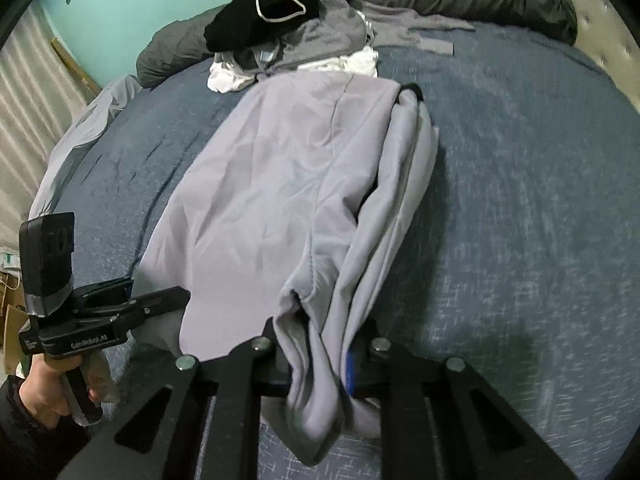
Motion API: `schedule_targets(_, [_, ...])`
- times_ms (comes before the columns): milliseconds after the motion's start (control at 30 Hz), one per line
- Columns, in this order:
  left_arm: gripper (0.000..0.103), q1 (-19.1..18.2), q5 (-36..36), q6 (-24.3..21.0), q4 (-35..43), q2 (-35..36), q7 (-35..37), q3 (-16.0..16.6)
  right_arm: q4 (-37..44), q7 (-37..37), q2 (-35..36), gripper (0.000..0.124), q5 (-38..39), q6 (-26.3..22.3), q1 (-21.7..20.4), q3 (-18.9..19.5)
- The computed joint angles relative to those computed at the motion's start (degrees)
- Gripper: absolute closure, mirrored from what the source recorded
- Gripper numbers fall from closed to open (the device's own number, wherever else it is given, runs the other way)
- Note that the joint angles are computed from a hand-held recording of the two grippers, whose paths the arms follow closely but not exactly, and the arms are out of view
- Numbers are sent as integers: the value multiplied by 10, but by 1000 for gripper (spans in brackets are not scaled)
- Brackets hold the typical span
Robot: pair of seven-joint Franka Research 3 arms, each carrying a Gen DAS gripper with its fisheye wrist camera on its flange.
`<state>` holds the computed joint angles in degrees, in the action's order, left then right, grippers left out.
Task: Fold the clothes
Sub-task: 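Lift the grey bundle with both tools and carry it toward the headboard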
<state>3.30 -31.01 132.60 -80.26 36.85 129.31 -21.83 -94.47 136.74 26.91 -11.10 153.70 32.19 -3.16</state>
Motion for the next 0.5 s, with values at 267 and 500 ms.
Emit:
schedule_targets(267, [71,-15,1,7,-14,-31,9,-7,-25,10,-52,111,-46,-25,-1,-9])
schedule_targets(500, [71,-42,-2,13,-16,-47,6,-11,-88,31,-121,112,-91,-32,-27,1])
